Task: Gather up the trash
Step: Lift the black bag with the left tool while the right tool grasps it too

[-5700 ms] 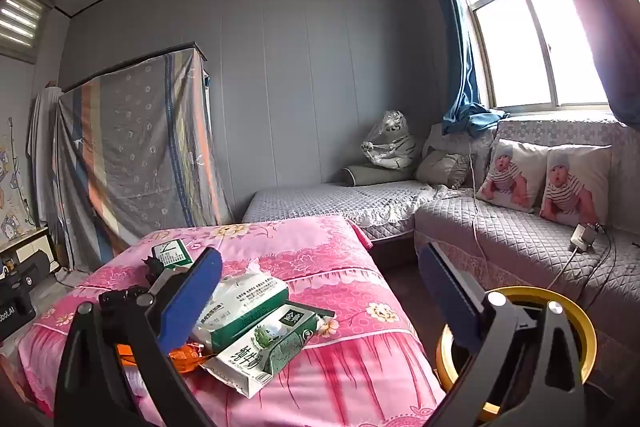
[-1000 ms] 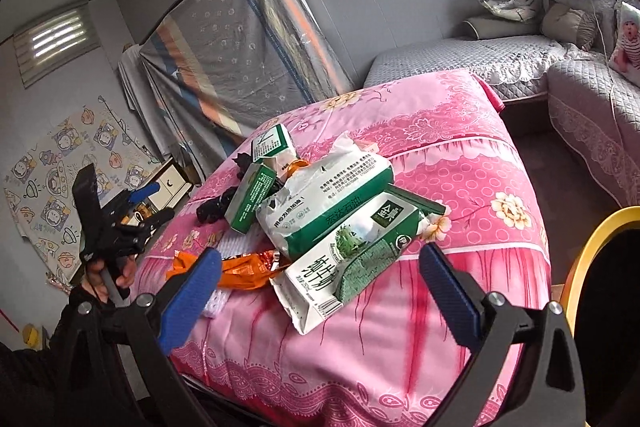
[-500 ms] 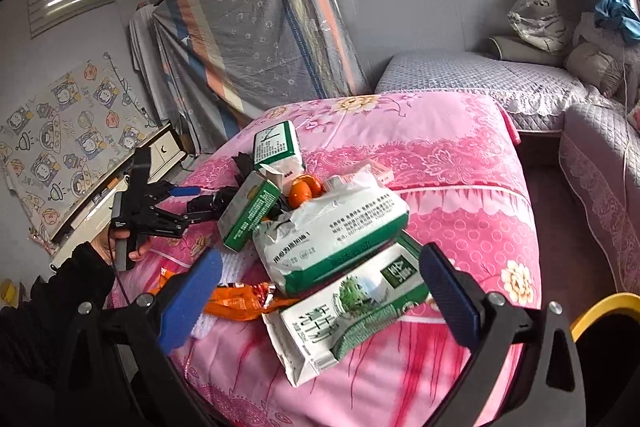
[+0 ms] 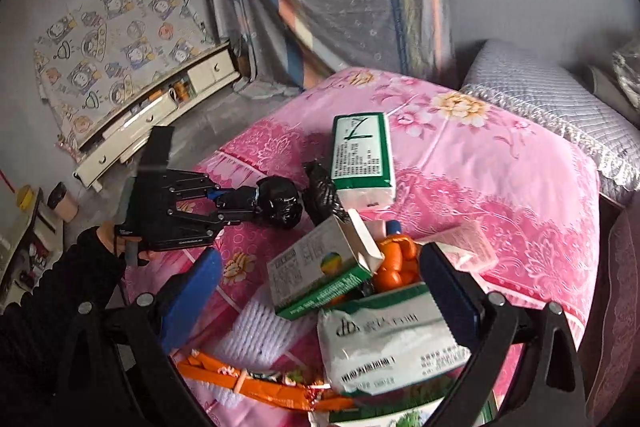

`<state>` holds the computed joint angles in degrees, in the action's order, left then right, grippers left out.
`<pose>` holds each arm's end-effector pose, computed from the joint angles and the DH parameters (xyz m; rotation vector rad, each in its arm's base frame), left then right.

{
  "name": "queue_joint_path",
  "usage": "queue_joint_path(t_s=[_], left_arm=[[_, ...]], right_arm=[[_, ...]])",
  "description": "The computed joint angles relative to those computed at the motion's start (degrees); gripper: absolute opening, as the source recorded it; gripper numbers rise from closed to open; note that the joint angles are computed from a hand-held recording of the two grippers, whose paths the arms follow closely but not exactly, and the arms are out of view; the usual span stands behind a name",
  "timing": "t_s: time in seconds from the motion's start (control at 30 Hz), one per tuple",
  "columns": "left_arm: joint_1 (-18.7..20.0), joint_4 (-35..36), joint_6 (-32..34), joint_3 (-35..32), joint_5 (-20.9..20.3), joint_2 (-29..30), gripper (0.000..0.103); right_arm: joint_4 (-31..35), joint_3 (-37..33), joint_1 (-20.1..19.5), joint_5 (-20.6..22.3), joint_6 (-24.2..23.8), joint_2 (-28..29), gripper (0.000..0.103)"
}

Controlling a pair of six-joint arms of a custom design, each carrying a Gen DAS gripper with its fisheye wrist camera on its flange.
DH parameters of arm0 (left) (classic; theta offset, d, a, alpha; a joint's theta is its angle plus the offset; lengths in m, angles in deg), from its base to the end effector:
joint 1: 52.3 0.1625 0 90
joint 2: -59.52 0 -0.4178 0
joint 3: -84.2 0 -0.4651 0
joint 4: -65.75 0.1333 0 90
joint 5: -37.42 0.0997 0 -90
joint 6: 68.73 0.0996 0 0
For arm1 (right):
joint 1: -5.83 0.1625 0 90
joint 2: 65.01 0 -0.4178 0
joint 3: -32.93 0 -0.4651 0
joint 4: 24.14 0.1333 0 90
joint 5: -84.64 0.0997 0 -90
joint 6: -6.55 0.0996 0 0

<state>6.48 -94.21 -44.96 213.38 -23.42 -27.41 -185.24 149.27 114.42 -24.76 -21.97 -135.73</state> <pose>-0.1013 -0.5179 0.2363 1.0470 2.3712 -0.6804 0.2842 -0.5307 0.1825 0.9881 -2.5289 0.5710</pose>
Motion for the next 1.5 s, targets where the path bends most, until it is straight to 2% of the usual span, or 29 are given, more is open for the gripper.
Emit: queue_joint_path(t_s=[0.07, 0.13, 0.2, 0.27, 0.37, 0.53, 0.6, 0.63, 0.67, 0.7, 0.77, 0.87, 1.03, 1.2, 1.33, 1.5], left_arm=[[-0.9, -1.7, -1.4, 2.0, -0.8, -2.7, 0.027], [-2.1, -4.3, -2.4, 4.0, 0.2, -4.8, 0.027], [-3.0, -6.6, -4.3, 6.2, 0.5, -7.2, 0.027], [-3.7, -8.4, -5.8, 8.0, 1.1, -9.2, 0.027], [-4.3, -9.8, -7.9, 10.4, 1.3, -12.6, 0.027], [-5.4, -11.2, -10.1, 14.1, 3.1, -18.1, 0.027], [-5.4, -11.6, -10.9, 15.0, 2.6, -19.9, 0.027], [-5.7, -11.7, -11.3, 15.5, 2.6, -20.8, 0.027], [-6.0, -12.0, -11.5, 16.1, 3.1, -21.4, 0.027], [-6.5, -12.3, -11.8, 16.6, 3.7, -22.0, 0.027], [-7.6, -12.9, -12.7, 17.5, 5.0, -23.0, 0.028], [-8.8, -13.3, -14.3, 18.1, 5.8, -24.0, 0.027], [-12.4, -14.4, -15.5, 19.4, 8.3, -25.2, 0.027], [-16.3, -14.3, -16.8, 20.0, 9.8, -25.4, 0.028], [-19.8, -14.6, -17.7, 19.6, 10.7, -23.7, 0.028], [-22.5, -16.1, -18.2, 18.7, 9.4, -19.3, 0.028]], right_arm=[[5.1, -6.2, 1.4, -3.7, 1.1, 5.7, 0.095], [8.7, -11.2, 2.1, -6.3, 2.9, 10.3, 0.094], [12.5, -15.0, 2.3, -8.2, 4.8, 13.9, 0.085], [14.7, -18.3, 2.7, -11.0, 5.9, 17.3, 0.068], [19.6, -22.5, 2.7, -14.1, 9.5, 21.5, 0.057], [23.1, -26.3, 2.3, -17.2, 13.3, 25.6, 0.055], [23.8, -27.2, 2.2, -18.4, 13.9, 26.8, 0.055], [23.7, -27.5, 2.1, -19.3, 14.1, 27.4, 0.050], [23.6, -27.7, 2.0, -19.8, 14.8, 27.7, 0.039], [23.7, -27.7, 1.9, -19.8, 15.4, 27.8, 0.033], [22.0, -27.1, 1.8, -18.6, 15.2, 27.6, 0.018], [17.4, -25.1, 2.3, -16.6, 12.3, 26.3, 0.014], [9.2, -20.6, 3.0, -9.6, 9.8, 20.7, 0.014], [1.4, -14.6, 3.3, -1.5, 8.2, 12.4, 0.014], [0.7, -10.5, 2.4, 4.3, 9.7, 5.3, 0.014], [-1.4, -3.7, 0.2, 7.9, 9.8, -4.4, 0.014]])
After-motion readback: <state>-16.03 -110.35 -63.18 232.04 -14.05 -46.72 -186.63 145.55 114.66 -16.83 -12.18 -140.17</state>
